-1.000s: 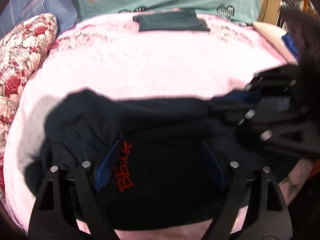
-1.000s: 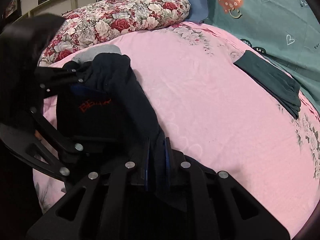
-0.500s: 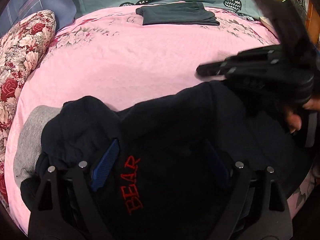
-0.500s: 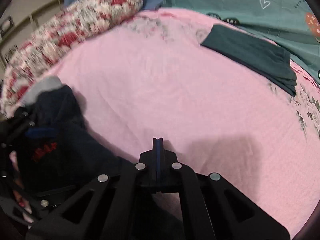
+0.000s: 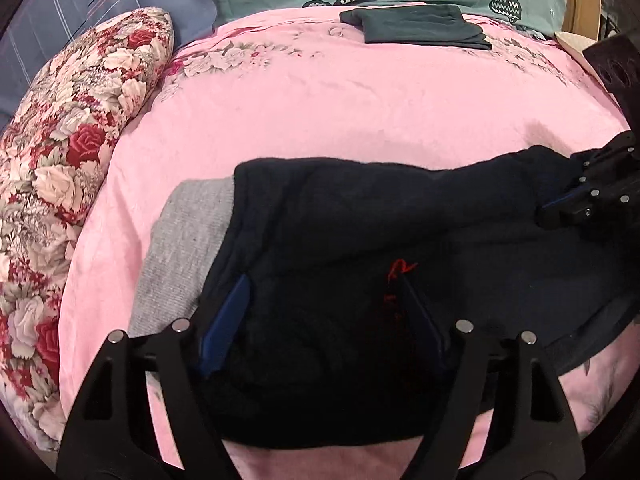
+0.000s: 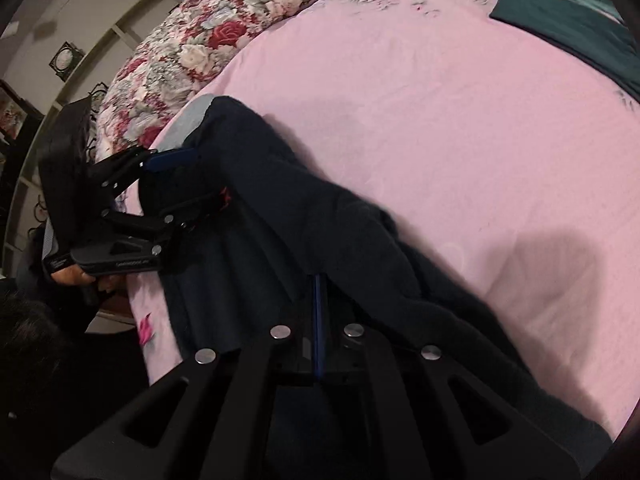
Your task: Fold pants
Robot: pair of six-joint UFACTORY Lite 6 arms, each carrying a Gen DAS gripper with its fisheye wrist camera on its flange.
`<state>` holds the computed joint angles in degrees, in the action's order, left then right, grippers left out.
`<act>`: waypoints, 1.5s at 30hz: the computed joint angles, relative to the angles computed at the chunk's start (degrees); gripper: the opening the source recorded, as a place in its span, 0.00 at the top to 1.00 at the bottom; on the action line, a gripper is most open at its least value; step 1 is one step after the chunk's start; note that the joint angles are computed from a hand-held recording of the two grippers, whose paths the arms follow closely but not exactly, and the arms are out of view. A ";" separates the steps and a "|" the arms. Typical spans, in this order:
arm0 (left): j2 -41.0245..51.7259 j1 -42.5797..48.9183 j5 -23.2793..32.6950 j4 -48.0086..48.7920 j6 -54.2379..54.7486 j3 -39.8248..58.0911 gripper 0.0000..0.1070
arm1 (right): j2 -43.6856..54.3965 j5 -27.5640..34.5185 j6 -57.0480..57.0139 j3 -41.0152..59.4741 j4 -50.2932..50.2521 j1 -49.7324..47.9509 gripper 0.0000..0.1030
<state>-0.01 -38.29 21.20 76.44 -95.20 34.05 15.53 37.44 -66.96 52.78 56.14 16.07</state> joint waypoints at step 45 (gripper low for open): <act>9.26 -10.05 -3.31 18.67 -24.48 7.26 0.22 | 23.15 36.43 28.62 28.53 -9.12 -11.40 0.40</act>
